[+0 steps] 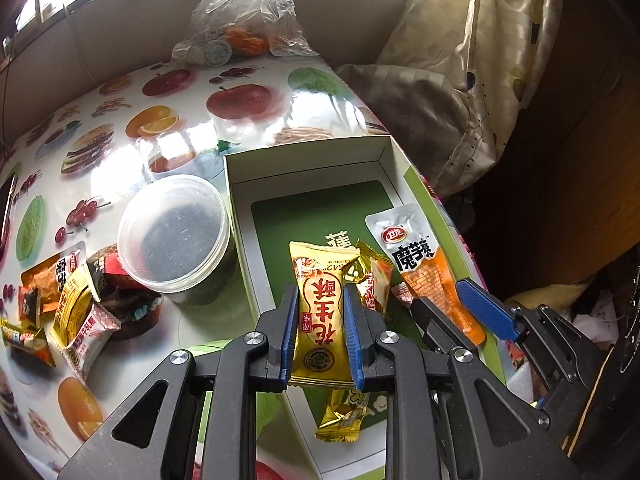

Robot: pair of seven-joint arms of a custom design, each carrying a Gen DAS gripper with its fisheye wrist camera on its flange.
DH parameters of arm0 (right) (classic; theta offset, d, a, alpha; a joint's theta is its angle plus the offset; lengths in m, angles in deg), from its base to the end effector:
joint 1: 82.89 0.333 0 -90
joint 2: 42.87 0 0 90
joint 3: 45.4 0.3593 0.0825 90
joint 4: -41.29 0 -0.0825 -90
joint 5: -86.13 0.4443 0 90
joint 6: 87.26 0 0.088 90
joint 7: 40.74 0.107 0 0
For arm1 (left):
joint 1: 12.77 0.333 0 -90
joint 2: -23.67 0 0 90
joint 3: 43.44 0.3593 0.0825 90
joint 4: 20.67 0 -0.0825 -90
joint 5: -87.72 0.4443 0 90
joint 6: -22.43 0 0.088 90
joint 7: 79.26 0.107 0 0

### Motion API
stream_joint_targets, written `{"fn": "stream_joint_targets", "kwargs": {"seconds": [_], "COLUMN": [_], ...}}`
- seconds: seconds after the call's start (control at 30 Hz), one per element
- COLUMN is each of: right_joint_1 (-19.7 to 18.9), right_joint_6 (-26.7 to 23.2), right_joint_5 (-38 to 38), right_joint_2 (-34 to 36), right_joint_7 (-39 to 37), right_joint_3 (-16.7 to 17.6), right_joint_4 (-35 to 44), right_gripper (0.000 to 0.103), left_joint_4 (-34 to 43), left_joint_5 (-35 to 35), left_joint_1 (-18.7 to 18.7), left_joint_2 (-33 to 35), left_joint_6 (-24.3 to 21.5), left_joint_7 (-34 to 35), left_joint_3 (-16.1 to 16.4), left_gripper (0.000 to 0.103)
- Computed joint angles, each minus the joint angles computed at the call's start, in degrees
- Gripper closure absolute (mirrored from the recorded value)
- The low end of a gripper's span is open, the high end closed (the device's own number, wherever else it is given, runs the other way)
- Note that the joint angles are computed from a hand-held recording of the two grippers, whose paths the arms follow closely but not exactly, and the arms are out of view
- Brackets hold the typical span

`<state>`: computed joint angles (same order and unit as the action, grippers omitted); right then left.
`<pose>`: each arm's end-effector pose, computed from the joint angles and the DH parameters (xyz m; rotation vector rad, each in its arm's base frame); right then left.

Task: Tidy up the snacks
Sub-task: 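Lower the peanut candy and konjac pack into the box, opening both grippers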

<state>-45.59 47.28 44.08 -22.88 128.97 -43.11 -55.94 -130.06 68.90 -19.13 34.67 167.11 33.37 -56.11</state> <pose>0.5868 0.4684 0.4400 -1.6100 2.0890 -0.6662 0.6634 -0.2170 0.4575 -1.5172 2.5168 -0.7424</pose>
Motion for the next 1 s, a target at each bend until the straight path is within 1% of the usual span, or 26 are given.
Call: {"fn": "stream_joint_targets", "kwargs": {"seconds": [0.17, 0.2, 0.23, 0.27, 0.4, 0.53, 0.67, 0.83, 1.0], "right_joint_1": [-0.01, -0.01, -0.03, 0.0, 0.15, 0.23, 0.53, 0.99, 1.37], "right_joint_6": [0.35, 0.26, 0.15, -0.08, -0.01, -0.11, 0.84, -0.64, -1.76], "right_joint_5": [-0.14, -0.1, 0.03, 0.07, -0.05, 0.02, -1.51, -2.62, -3.06], "right_joint_2": [-0.02, 0.02, 0.09, 0.16, 0.21, 0.11, -0.28, -0.15, -0.1], "right_joint_7": [0.37, 0.22, -0.03, -0.26, -0.21, 0.08, 1.58, 2.39, 3.44], "right_joint_3": [-0.08, -0.05, 0.0, 0.0, -0.04, -0.06, -0.32, -0.18, -0.04], "right_joint_4": [-0.11, -0.03, 0.07, 0.23, 0.31, 0.23, -0.16, 0.68, 1.29], "right_gripper": [0.066, 0.065, 0.063, 0.062, 0.062, 0.059, 0.056, 0.055, 0.054], "left_joint_4": [0.27, 0.32, 0.41, 0.43, 0.13, -0.22, -0.91, -1.78, -3.92], "left_joint_5": [-0.77, -0.62, -0.9, -1.4, -2.53, -2.89, -5.98, -7.03, -7.48], "left_joint_1": [0.25, 0.22, 0.31, 0.44, 0.61, 0.56, 1.11, 1.18, 1.16], "left_joint_2": [0.16, 0.16, 0.21, 0.21, -0.2, -0.67, -1.58, -2.62, -4.51], "left_joint_6": [0.1, 0.0, -0.09, -0.17, -0.13, 0.12, 0.43, 0.9, 3.54], "left_joint_7": [0.47, 0.34, 0.47, 0.79, 2.1, 2.46, 5.22, 5.92, 7.62], "left_joint_3": [-0.08, -0.04, -0.08, -0.18, -0.35, -0.25, -0.46, 0.1, 0.56], "left_gripper": [0.079, 0.076, 0.064, 0.056, 0.056, 0.056, 0.055, 0.055, 0.055]}}
